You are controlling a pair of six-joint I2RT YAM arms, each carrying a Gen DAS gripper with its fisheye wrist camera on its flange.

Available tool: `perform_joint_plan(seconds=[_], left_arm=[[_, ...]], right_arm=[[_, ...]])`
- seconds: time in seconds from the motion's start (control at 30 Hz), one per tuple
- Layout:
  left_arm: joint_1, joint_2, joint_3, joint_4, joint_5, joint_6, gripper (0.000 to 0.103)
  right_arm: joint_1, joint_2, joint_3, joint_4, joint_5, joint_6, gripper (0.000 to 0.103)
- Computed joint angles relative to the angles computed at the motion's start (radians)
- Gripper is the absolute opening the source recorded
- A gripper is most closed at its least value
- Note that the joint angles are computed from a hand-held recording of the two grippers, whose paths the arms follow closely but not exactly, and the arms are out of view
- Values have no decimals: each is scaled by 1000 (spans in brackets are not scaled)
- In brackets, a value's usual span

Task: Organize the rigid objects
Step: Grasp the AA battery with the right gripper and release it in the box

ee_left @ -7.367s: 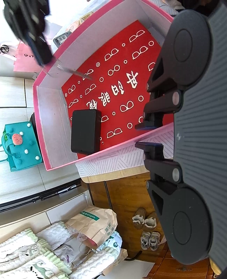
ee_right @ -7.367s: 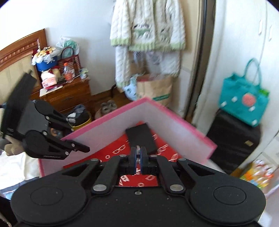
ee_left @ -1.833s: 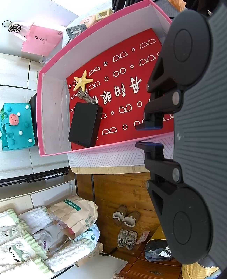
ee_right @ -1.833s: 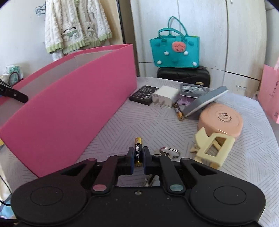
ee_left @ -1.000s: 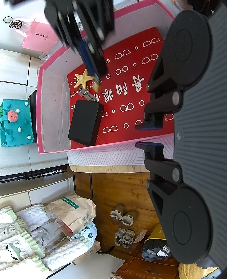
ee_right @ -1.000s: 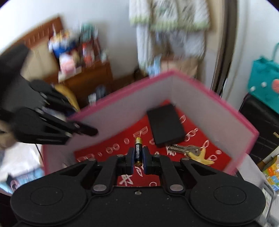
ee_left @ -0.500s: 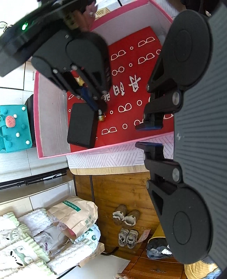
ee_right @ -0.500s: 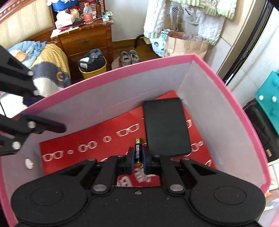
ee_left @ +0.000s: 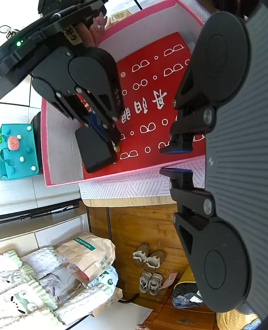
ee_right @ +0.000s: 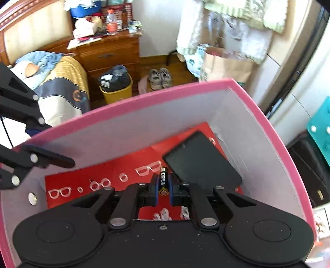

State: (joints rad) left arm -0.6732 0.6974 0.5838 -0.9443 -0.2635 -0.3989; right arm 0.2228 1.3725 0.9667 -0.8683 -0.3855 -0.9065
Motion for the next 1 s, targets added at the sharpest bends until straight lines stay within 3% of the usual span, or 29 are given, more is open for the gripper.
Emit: perform_joint_plan(seconds=[0.17,0.4,0.6,0.73,0.9,1.0], left_arm=[[2,-6,-5,6,0,-12,13],[-13,-14,-19,27,-17,-42,13],[-48,-29,-23,25,-53,-92,13],[-44,-27,-24,40,-58,-104,12],[-63,-16,-25,47,-81,-124,12],[-68,-12,-23,45,-87,-134,12]], right_arm=[[-16,-36,-20,40,3,35,17],[-277,-160,39,-163,-169,-46,25],[-695,-172,114,-471,-342,-324,28],[-990,-92,136,-616,-366,-560,31],[-1245,-34,21,-574,-303,-719,31],[-1333,-3,-56,-503,-267,-737,31]])
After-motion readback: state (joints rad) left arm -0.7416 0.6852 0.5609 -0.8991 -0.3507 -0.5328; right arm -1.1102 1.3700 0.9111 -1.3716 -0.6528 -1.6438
